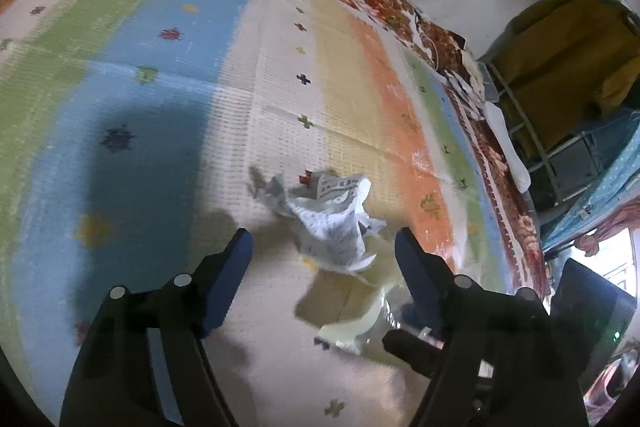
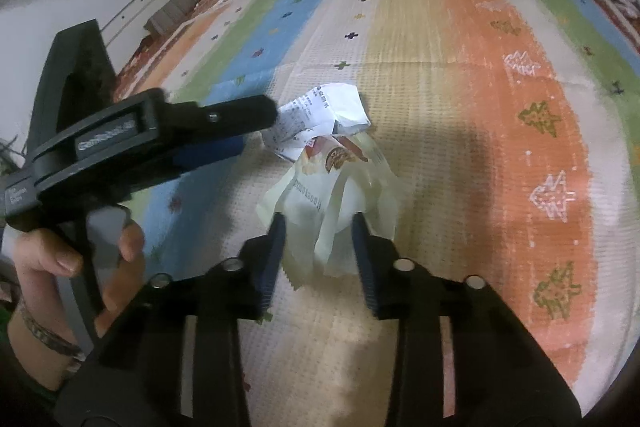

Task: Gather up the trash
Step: 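Close right tool on clear plastic pouch while left tool grips white printed paper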

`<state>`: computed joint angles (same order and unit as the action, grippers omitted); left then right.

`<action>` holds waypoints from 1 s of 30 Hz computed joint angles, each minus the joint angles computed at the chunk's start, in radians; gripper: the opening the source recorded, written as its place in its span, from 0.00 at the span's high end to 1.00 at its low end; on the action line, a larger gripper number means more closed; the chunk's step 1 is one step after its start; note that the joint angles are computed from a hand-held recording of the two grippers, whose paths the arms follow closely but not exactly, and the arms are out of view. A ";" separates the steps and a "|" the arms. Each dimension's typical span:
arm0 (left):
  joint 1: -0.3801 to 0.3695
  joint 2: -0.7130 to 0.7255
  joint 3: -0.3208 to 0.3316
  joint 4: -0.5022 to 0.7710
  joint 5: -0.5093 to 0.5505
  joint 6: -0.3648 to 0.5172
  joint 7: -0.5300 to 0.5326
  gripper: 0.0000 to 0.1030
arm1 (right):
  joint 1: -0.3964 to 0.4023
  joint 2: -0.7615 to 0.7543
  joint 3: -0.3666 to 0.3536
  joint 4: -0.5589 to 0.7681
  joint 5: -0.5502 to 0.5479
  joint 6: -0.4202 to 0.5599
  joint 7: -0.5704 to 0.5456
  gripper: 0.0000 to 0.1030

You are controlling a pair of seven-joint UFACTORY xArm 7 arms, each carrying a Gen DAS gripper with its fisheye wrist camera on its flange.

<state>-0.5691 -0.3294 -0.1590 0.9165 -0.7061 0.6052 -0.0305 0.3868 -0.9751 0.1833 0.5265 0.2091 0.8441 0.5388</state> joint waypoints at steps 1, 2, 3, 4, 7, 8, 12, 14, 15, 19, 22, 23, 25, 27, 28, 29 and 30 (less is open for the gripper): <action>-0.003 0.011 -0.003 0.007 -0.002 -0.002 0.000 0.38 | 0.005 0.005 -0.005 -0.003 0.006 -0.010 -0.004 0.80; -0.002 0.020 -0.011 0.012 0.008 -0.007 -0.009 0.39 | 0.007 0.007 -0.006 -0.003 0.008 -0.015 -0.006 0.85; 0.001 0.023 -0.015 0.013 0.018 -0.009 -0.017 0.39 | 0.010 0.007 -0.008 -0.004 0.010 -0.017 -0.009 0.85; 0.000 0.028 -0.018 0.014 0.021 -0.014 -0.022 0.39 | 0.010 0.008 -0.009 -0.003 0.011 -0.020 -0.010 0.87; -0.003 0.026 -0.020 0.005 0.018 -0.030 -0.035 0.41 | 0.010 0.002 -0.010 -0.004 0.014 -0.020 -0.008 0.91; -0.004 0.023 -0.019 0.002 0.019 -0.034 -0.038 0.41 | 0.009 0.001 -0.009 -0.002 0.012 -0.016 -0.009 0.93; 0.003 0.025 -0.026 0.004 0.051 -0.042 -0.069 0.52 | 0.004 0.007 -0.001 0.009 0.000 0.008 -0.012 1.00; 0.010 0.031 -0.030 0.010 0.083 -0.027 -0.095 0.84 | 0.003 0.012 0.005 0.017 -0.006 0.017 -0.013 1.00; 0.011 0.030 -0.028 0.008 0.082 -0.028 -0.104 0.85 | 0.004 0.012 0.008 0.021 -0.009 0.023 -0.014 1.00; 0.017 0.001 -0.026 0.001 0.116 -0.041 -0.110 0.86 | -0.001 0.019 0.020 0.049 -0.028 0.059 -0.017 1.00; 0.039 -0.028 -0.035 0.006 0.196 -0.022 -0.151 0.87 | -0.005 0.021 0.027 0.073 -0.038 0.087 -0.017 1.00; 0.048 -0.040 -0.036 0.010 0.223 -0.005 -0.167 0.87 | -0.007 0.017 0.031 0.081 -0.041 0.100 -0.013 1.00; 0.066 -0.063 -0.040 0.019 0.282 0.035 -0.194 0.87 | -0.010 0.007 0.037 0.096 -0.045 0.127 -0.007 1.00; 0.065 -0.095 -0.032 0.020 0.305 0.061 -0.188 0.87 | -0.013 0.004 0.047 0.118 -0.055 0.162 -0.004 1.00; 0.071 -0.114 -0.032 0.024 0.329 0.087 -0.190 0.87 | -0.015 -0.001 0.053 0.129 -0.061 0.179 -0.002 1.00; 0.076 -0.133 -0.030 0.029 0.350 0.114 -0.188 0.87 | -0.017 -0.006 0.059 0.141 -0.064 0.194 0.003 1.00; 0.081 -0.146 -0.029 0.037 0.365 0.137 -0.187 0.87 | -0.019 -0.010 0.064 0.151 -0.068 0.210 0.007 1.00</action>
<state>-0.4884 -0.4758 -0.1876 0.9535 -0.3409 0.7426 -0.2178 0.3673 -0.9854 0.2471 0.6778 0.1416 1.0538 0.5453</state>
